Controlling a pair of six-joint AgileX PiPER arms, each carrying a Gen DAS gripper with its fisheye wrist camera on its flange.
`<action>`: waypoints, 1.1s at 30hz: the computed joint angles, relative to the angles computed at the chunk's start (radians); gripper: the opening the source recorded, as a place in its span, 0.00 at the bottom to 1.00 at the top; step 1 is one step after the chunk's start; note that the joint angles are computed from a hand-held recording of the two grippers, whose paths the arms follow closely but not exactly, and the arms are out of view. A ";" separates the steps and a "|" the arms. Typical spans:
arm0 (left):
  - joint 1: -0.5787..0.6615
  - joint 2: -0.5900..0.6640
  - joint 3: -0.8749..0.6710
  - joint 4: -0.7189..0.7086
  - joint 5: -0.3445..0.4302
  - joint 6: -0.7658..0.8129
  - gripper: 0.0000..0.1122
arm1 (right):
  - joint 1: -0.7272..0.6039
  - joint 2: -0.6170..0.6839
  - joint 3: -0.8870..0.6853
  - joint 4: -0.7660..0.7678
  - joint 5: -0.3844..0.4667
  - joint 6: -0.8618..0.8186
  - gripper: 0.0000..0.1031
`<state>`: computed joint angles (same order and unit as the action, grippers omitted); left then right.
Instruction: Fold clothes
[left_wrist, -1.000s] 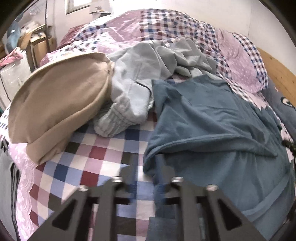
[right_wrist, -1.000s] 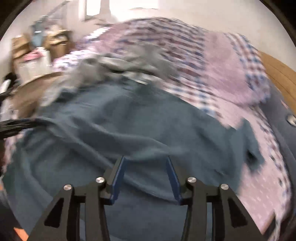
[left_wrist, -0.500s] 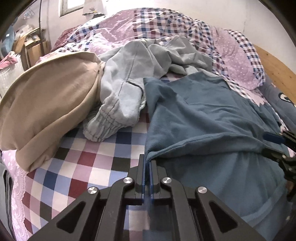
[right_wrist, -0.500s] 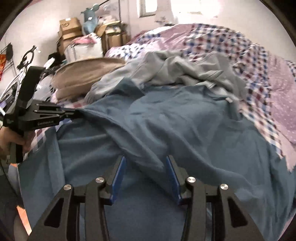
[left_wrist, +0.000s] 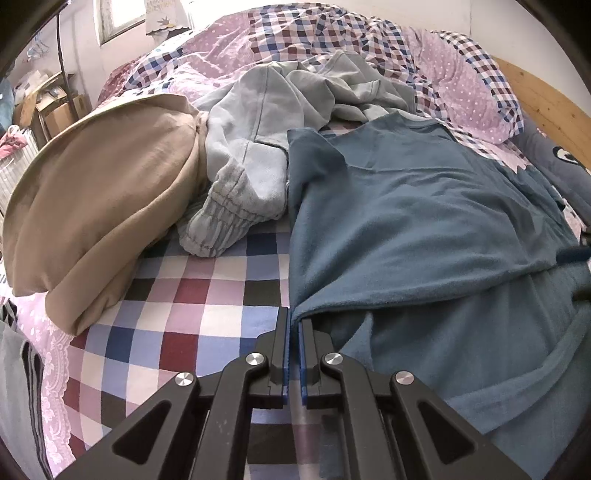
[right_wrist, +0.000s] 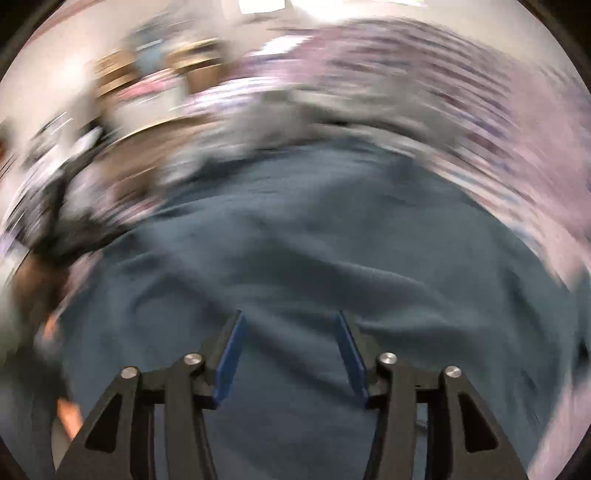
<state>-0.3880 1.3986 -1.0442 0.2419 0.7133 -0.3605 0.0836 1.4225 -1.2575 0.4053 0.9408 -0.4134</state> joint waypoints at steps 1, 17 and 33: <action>-0.005 0.000 -0.001 0.008 0.004 -0.008 0.02 | -0.055 0.016 -0.011 -0.024 0.012 0.086 0.58; -0.009 0.017 -0.043 0.016 0.070 -0.061 0.35 | -0.284 0.083 -0.027 0.107 0.185 0.267 0.57; 0.000 -0.019 -0.025 -0.016 0.071 0.053 0.43 | -0.190 0.009 -0.048 -0.139 0.054 0.373 0.08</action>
<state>-0.3880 1.3799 -1.0691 0.2256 0.7843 -0.3072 -0.1060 1.4311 -1.3059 0.2668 0.9951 -0.0402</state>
